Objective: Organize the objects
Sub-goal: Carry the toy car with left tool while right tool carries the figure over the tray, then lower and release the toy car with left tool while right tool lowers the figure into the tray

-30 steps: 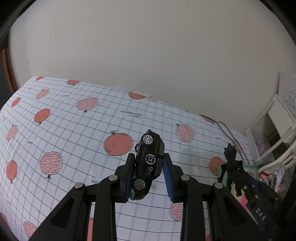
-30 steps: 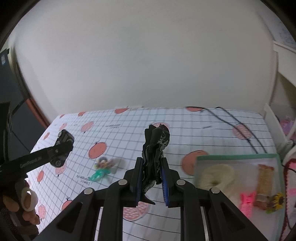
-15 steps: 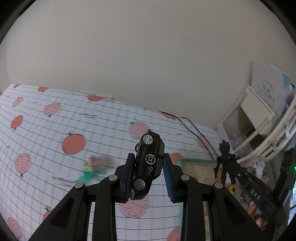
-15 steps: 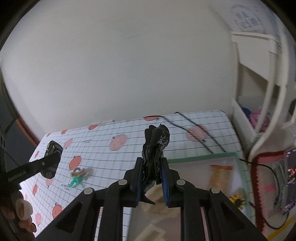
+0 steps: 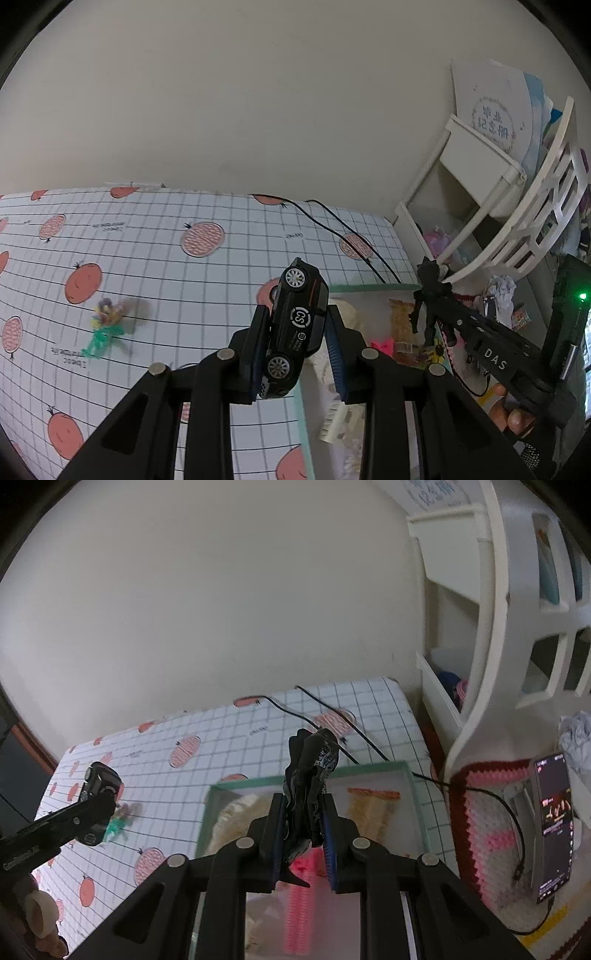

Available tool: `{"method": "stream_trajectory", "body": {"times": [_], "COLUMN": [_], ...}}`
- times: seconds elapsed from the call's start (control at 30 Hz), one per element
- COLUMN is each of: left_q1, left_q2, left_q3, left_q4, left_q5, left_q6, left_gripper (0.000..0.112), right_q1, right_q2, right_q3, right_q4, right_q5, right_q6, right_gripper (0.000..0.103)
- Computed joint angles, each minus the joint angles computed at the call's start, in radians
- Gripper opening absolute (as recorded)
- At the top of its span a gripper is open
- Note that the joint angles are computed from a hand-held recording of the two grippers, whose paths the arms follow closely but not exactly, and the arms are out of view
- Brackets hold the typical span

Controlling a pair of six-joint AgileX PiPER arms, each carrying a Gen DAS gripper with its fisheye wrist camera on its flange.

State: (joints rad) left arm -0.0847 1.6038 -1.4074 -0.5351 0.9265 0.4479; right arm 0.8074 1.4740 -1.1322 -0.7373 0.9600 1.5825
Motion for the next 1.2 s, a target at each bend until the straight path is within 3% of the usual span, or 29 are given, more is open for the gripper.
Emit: {"method": "stream_trajectory", "body": {"times": [0.5, 1.2], "left_q1": [-0.172, -0.274], "left_q2": [0.006, 0.071], "left_q3": [0.07, 0.132], "left_q4": [0.087, 0.17], "left_q5": [-0.07, -0.14], "left_q6": [-0.097, -0.162], "left_gripper": [0.031, 0.031], "right_q1": [-0.044, -0.079], "right_q2": [0.006, 0.007], "right_q3": [0.075, 0.109], "right_q4": [0.07, 0.129], "right_q5": [-0.047, -0.111], "right_q6": [-0.068, -0.106], "right_gripper": [0.02, 0.021]}}
